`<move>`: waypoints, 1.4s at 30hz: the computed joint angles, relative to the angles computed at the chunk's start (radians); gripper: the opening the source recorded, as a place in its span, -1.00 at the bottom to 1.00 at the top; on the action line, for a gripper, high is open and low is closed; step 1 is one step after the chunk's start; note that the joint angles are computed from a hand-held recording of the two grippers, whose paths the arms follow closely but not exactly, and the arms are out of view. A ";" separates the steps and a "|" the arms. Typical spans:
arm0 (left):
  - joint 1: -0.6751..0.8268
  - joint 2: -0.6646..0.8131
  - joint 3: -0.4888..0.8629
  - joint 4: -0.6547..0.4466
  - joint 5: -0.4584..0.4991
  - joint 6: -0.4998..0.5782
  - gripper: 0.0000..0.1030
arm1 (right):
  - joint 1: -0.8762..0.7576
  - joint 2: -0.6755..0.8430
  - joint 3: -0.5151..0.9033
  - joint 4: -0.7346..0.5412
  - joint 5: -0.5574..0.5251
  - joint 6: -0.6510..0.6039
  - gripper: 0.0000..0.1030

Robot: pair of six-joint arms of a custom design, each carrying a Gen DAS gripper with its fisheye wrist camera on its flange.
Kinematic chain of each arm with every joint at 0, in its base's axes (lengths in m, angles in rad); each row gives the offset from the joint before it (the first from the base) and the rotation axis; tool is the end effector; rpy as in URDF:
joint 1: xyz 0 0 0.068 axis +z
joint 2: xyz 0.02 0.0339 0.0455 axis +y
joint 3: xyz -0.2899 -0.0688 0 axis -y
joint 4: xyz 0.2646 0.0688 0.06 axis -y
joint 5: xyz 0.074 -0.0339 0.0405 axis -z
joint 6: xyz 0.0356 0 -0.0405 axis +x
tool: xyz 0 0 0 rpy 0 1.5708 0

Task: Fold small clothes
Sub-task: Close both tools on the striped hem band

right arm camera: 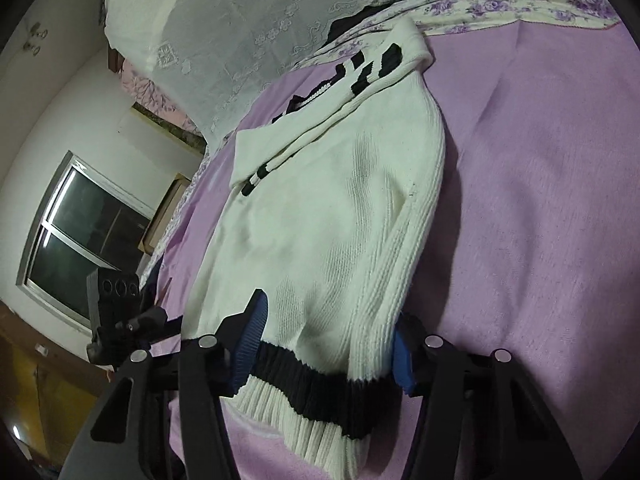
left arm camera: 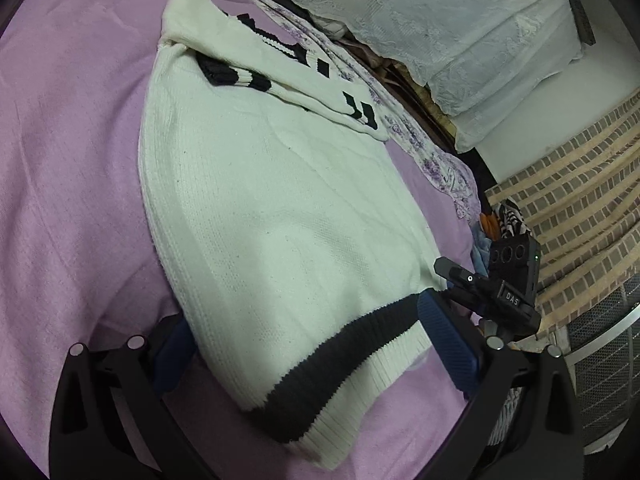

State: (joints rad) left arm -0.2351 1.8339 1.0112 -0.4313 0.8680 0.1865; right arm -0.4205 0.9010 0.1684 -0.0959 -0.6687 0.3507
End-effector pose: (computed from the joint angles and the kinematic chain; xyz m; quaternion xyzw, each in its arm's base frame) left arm 0.3336 -0.1079 0.1481 0.2523 0.8622 -0.4186 0.1330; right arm 0.1421 -0.0394 0.1333 0.2208 0.8604 0.2937 0.3531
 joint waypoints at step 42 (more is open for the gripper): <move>-0.031 -0.003 -0.026 0.090 -0.061 -0.055 0.52 | -0.319 0.162 -0.038 0.144 -0.395 0.018 -0.17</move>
